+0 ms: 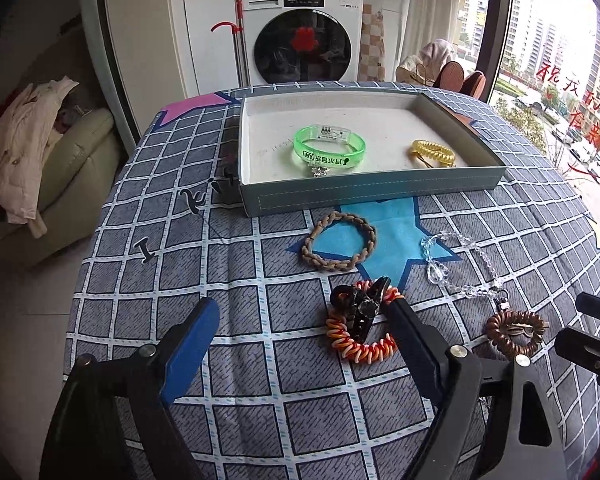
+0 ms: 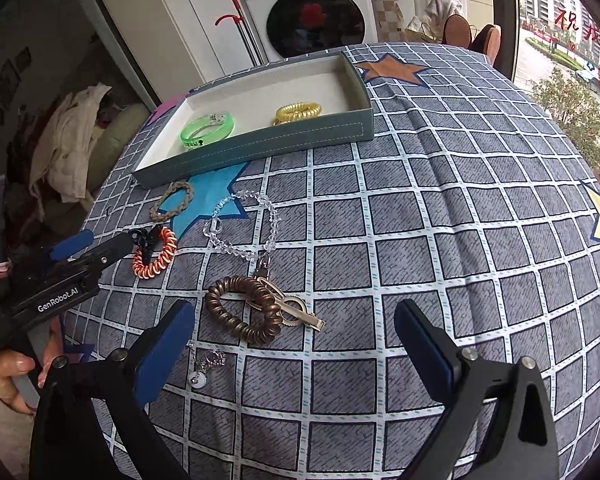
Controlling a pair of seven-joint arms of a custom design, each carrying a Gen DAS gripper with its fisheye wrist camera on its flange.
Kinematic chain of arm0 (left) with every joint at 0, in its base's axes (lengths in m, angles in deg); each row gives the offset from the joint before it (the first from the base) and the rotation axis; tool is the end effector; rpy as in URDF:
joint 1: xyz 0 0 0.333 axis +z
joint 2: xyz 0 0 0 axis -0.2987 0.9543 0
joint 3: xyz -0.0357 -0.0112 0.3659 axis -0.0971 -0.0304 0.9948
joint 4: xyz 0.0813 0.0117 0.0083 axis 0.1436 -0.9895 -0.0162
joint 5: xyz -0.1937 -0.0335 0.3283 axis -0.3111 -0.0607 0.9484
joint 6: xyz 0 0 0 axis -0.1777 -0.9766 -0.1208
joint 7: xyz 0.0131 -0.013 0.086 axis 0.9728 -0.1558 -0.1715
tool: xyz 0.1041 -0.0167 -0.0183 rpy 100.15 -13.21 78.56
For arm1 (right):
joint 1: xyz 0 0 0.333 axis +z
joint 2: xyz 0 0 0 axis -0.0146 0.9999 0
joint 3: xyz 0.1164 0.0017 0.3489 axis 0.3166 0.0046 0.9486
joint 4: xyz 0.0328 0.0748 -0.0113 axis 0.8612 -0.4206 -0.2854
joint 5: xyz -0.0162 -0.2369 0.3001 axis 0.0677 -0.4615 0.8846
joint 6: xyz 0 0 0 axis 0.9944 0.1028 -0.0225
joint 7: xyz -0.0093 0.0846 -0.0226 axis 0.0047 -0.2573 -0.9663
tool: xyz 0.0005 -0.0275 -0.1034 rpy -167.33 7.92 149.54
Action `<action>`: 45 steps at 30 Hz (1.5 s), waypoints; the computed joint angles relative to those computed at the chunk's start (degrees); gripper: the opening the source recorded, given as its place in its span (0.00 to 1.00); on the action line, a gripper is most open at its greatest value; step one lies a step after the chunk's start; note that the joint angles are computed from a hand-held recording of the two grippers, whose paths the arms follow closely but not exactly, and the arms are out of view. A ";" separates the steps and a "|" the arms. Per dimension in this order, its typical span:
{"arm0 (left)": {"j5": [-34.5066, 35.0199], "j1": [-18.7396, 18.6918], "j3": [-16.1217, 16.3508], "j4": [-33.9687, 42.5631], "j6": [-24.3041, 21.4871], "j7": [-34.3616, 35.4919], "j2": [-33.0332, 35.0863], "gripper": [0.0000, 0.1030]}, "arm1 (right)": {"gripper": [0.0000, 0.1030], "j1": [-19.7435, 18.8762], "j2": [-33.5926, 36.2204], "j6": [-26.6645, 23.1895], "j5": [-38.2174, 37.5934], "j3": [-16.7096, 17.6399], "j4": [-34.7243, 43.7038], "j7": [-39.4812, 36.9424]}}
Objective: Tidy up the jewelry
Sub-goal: 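Move both tools back toward the remaining jewelry, then grasp the black hair clip with the left tool while the right tool grasps the brown coil hair tie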
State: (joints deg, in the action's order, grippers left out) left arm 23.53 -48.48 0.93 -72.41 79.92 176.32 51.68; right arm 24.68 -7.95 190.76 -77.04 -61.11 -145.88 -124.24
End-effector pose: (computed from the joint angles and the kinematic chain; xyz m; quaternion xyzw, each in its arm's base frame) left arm 0.6790 -0.4904 0.4808 -0.4004 0.8576 -0.2938 0.1337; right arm 0.5385 0.3071 0.4611 -0.4568 0.8362 -0.1811 0.2434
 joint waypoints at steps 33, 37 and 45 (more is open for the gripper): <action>-6.94 2.63 -4.08 2.74 -1.61 5.08 1.42 0.43 | 0.12 2.63 2.18 -2.99 0.28 -0.70 3.71 -5.96; -9.22 3.90 -4.68 0.26 -0.53 5.55 -0.41 0.43 | 0.12 2.12 0.86 -0.55 -1.80 -0.66 2.08 -2.86; -11.61 5.34 -5.48 -5.63 2.05 7.02 -3.99 0.43 | 0.12 1.26 -1.13 0.63 -3.63 -0.02 0.24 0.73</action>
